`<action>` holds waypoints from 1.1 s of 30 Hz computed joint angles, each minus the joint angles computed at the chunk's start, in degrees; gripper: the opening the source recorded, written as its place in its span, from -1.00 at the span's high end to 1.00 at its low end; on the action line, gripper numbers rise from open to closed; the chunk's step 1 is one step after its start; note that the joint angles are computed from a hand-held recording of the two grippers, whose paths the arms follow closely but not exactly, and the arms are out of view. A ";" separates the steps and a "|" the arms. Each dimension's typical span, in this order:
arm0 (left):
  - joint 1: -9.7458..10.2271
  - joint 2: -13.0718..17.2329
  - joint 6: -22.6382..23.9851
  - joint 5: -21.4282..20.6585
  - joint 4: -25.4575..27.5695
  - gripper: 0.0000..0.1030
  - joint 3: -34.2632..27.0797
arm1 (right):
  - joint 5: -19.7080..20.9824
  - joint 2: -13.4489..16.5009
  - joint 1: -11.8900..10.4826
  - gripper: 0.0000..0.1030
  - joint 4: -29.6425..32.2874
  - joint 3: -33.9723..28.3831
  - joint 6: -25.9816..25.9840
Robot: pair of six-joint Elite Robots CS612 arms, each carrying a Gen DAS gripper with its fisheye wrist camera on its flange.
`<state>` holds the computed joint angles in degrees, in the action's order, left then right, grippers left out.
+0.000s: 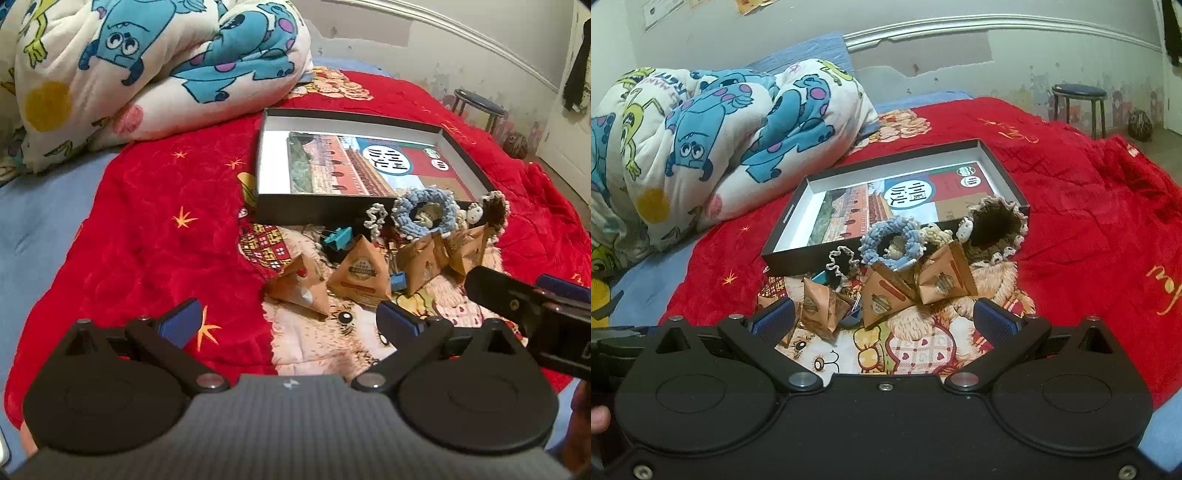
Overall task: Organize objects
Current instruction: 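Move the right tool toward the brown paper pyramid packets, then close the right gripper on a brown paper pyramid packet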
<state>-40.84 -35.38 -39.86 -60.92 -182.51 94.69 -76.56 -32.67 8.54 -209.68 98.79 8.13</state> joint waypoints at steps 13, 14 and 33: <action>0.49 0.62 -1.45 1.79 3.47 -1.00 -1.99 | -2.01 1.23 0.44 -1.00 1.68 -3.02 -1.31; 0.51 0.74 -1.42 2.00 4.05 -1.00 -2.28 | -1.99 1.57 0.39 -1.00 0.70 -3.15 -1.26; 0.99 3.05 1.61 1.33 4.83 -0.51 -5.15 | 0.17 3.93 0.24 -0.56 5.24 -6.87 4.29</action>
